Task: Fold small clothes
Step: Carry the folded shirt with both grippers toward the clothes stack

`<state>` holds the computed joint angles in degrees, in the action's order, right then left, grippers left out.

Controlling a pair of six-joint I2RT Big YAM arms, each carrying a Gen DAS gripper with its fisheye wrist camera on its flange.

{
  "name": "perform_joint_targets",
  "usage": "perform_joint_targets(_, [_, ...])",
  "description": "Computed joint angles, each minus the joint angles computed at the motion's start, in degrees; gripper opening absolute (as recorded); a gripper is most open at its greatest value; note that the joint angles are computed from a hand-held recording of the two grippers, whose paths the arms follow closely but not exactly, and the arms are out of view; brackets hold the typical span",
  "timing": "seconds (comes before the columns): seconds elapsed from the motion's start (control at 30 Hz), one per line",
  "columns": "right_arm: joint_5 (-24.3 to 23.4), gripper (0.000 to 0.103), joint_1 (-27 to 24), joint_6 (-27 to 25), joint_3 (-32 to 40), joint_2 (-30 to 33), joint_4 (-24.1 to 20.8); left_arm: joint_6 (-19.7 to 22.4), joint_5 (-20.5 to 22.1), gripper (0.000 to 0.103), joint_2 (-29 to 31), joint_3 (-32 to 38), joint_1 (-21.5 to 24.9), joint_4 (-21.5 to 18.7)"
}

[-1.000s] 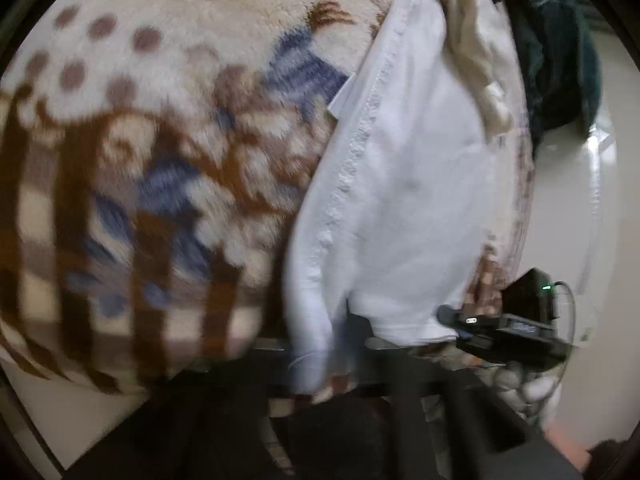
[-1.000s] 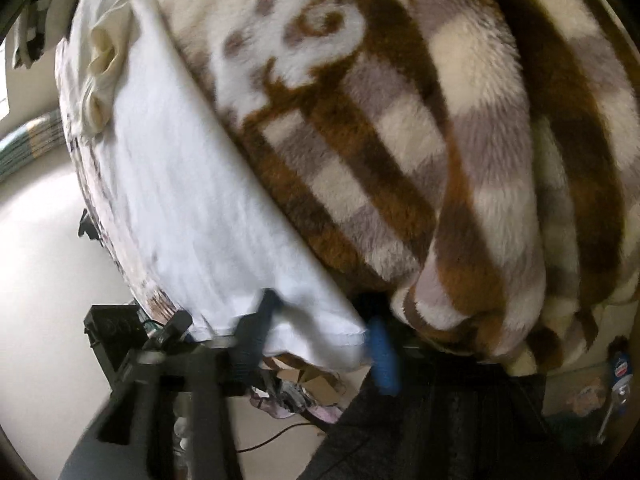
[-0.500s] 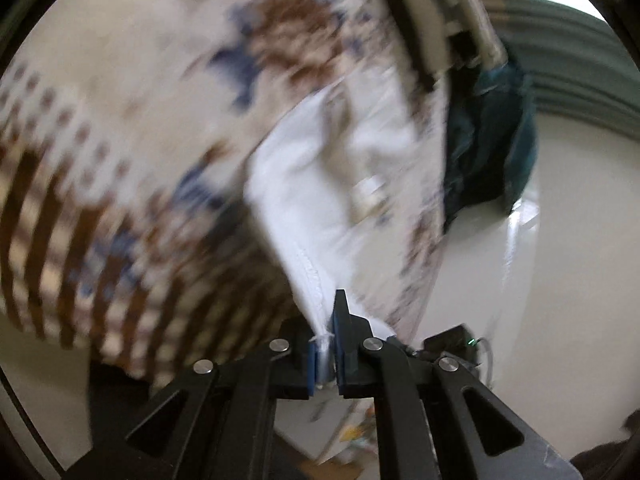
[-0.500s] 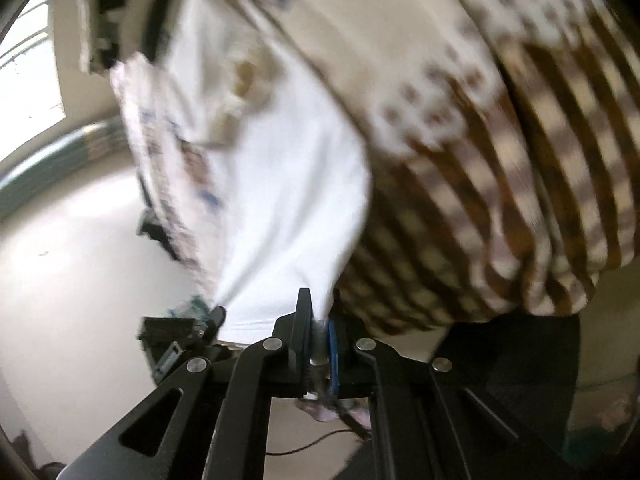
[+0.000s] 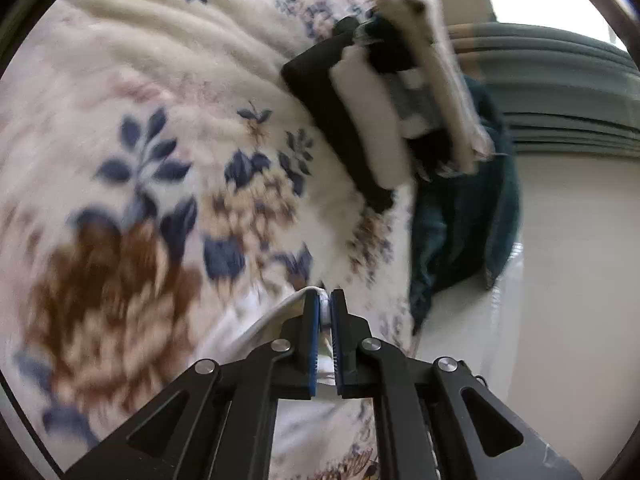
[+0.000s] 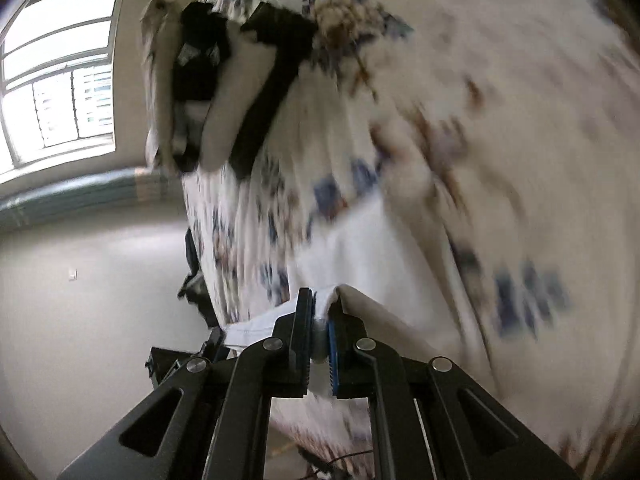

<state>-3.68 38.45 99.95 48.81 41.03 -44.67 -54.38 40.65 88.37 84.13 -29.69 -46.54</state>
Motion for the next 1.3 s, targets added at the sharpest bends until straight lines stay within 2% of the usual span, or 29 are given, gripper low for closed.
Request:
perform_joint_targets(0.03, [-4.48, 0.007, -4.83, -1.97, -0.64, 1.59, 2.25, -0.38, 0.93, 0.010, 2.53, 2.04, 0.37, -0.83])
perform_joint_targets(0.07, [-7.85, 0.009, -8.69, -4.07, -0.43, 3.36, 2.71, -0.42, 1.32, 0.025, 3.56, 3.03, 0.61, -1.71])
perform_joint_targets(0.1, [-8.67, 0.011, -9.76, -4.68, -0.38, 3.92, 2.56, -0.03, 1.16, 0.051, 3.61, 3.24, 0.94, -2.18])
perform_joint_targets(0.13, [-10.47, 0.027, -11.89, -6.07, 0.23, 4.78, 1.54, 0.53, 0.43, 0.060, 2.76, 2.74, 1.17, -1.36])
perform_joint_targets(0.17, [-9.71, 0.038, -12.03, -6.60, 0.37, 4.94, 1.11, 1.57, -0.30, 0.063, 2.05, 2.54, 1.27, -1.53])
perform_joint_targets(0.2, [-8.79, 0.055, -12.16, -7.40, 0.73, 4.75, 0.35, 3.33, -0.89, 0.063, 1.56, 2.74, 1.29, -3.10])
perform_joint_targets(0.23, [-6.92, 0.059, -11.50, -8.75, 1.35, 3.85, -1.76, 5.48, -1.88, 0.063, 1.05, 2.91, 1.17, -4.93])
perform_joint_targets(0.33, [-4.41, 0.059, -9.26, -13.71, 4.22, 3.00, -11.10, 12.52, -6.51, 0.063, 1.66, 4.63, -0.08, -12.06])
perform_joint_targets(0.4, [-5.15, 0.059, -9.06, -17.10, 4.59, 4.24, -14.18, 16.16, -9.17, 0.063, 3.30, 5.92, -1.31, -16.29])
perform_joint_targets(0.47, [-6.97, 0.059, -9.35, -18.99, 3.53, 4.50, -14.84, 17.54, -11.00, 0.063, 5.68, 6.98, -2.39, -19.17])
perform_joint_targets(0.57, [-10.59, 0.059, -11.48, -21.05, 1.67, 6.69, -12.28, 18.02, -10.71, 0.063, 9.00, 8.63, -3.53, -19.37])
perform_joint_targets(0.63, [-12.88, 0.059, -13.40, -22.22, 0.84, 8.44, -9.07, 18.93, -10.64, 0.060, 10.62, 10.02, -4.43, -17.90])
perform_joint_targets(0.67, [-13.34, 0.059, -13.83, -22.36, 0.65, 8.92, -7.98, 19.80, -11.58, 0.031, 11.07, 10.74, -4.95, -17.30])
perform_joint_targets(0.7, [-13.81, 0.045, -14.39, -22.43, 0.39, 9.72, -6.21, 20.90, -11.93, 0.003, 11.67, 11.64, -5.38, -16.96])
perform_joint_targets(0.73, [-13.89, 0.012, -14.65, -23.19, 0.85, 10.79, -6.41, 21.90, -11.69, 0.002, 12.15, 12.46, -5.60, -16.73])
perform_joint_targets(0.77, [-12.78, 0.009, -14.62, -24.14, 1.84, 11.76, -7.89, 22.52, -12.18, 0.002, 12.11, 12.69, -5.61, -16.41])
perform_joint_targets(0.83, [-9.30, 0.005, -14.46, -23.75, 1.96, 11.13, -7.80, 23.56, -11.29, 0.003, 12.48, 13.07, -5.03, -16.69])
perform_joint_targets(0.93, [-7.82, 0.005, -14.93, -22.00, 1.83, 10.79, -9.17, 26.12, -9.05, 0.011, 13.85, 15.10, -3.26, -21.87])
perform_joint_targets(0.97, [-8.48, 0.005, -15.05, -22.36, 2.10, 11.32, -9.99, 26.43, -8.15, 0.026, 13.31, 14.63, -2.56, -22.57])
perform_joint_targets(1.0, [-10.59, 0.006, -15.41, -22.71, 2.34, 12.00, -10.91, 26.35, -7.25, 0.048, 11.91, 13.14, -1.64, -22.36])
perform_joint_targets(1.03, [-11.80, 0.009, -15.69, -22.35, 2.45, 11.98, -11.47, 26.22, -6.37, 0.058, 10.18, 11.32, -0.76, -21.99])
perform_joint_targets(1.07, [-12.82, 0.013, -15.84, -22.02, 2.45, 11.60, -11.79, 26.19, -4.47, 0.065, 8.06, 8.82, 0.20, -21.17])
perform_joint_targets(1.1, [-13.49, 0.031, -15.73, -21.66, 2.26, 10.59, -11.83, 26.46, -2.75, 0.065, 6.52, 6.89, 0.91, -21.06])
perform_joint_targets(1.13, [-13.41, 0.058, -15.17, -20.88, 1.94, 8.72, -12.11, 26.74, -0.83, 0.065, 5.10, 4.76, 1.43, -21.29])
perform_joint_targets(1.2, [-12.57, 0.068, -13.36, -18.79, 0.79, 5.44, -11.69, 26.97, 2.42, 0.066, 3.60, 1.46, 1.69, -21.20])
perform_joint_targets(1.3, [-14.46, 0.068, -9.87, -15.96, -1.77, 3.41, -9.91, 27.01, 6.82, 0.068, 3.74, -2.18, 0.51, -20.32])
